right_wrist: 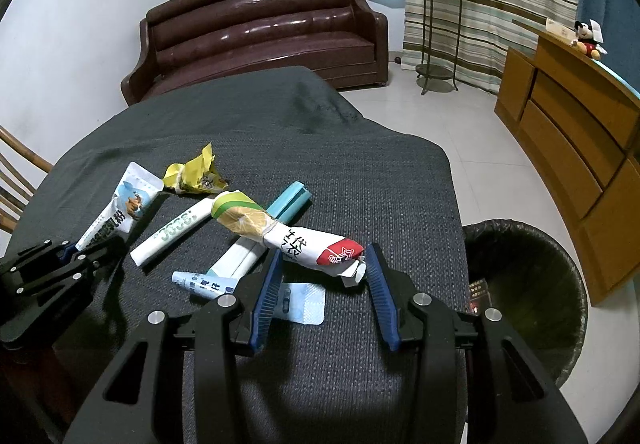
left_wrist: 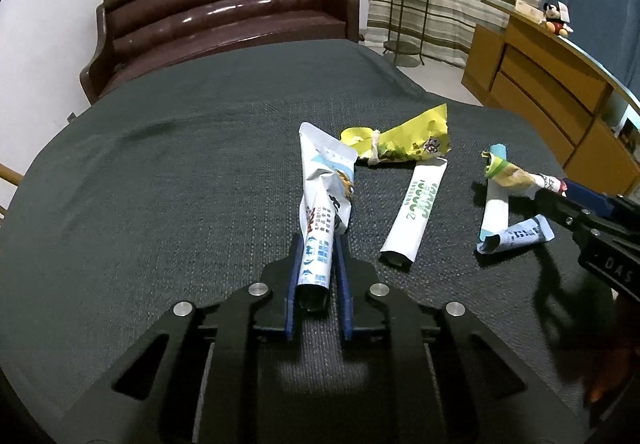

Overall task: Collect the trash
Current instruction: 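Grasp the white-and-red tube with the right tool while the left tool holds the packet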

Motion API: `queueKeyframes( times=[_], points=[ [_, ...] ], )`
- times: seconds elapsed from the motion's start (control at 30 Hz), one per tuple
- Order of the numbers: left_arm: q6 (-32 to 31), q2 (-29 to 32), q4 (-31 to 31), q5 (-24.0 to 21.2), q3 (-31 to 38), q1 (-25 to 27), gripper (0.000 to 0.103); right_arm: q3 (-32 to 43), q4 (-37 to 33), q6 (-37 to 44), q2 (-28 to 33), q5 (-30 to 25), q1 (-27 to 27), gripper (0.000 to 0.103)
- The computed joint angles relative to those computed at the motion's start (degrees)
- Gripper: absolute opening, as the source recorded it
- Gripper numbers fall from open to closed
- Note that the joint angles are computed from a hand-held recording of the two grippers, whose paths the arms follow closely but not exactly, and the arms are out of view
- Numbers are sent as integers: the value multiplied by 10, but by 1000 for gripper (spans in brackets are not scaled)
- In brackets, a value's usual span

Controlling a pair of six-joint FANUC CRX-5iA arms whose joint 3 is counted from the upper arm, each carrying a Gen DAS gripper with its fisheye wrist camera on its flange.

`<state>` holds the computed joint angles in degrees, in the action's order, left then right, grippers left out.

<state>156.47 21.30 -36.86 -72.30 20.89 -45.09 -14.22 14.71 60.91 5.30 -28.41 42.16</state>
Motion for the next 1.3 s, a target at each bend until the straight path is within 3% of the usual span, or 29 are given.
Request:
queueKeyframes(
  times=[0.73,1.3],
  points=[
    [48,-4,-39,-19,12,-38,15,-36,34,-39,-29,17,1,43],
    [41,20,-51,-26,57,-64,15,-76,75,-93,-64,26,-9,43]
  ],
)
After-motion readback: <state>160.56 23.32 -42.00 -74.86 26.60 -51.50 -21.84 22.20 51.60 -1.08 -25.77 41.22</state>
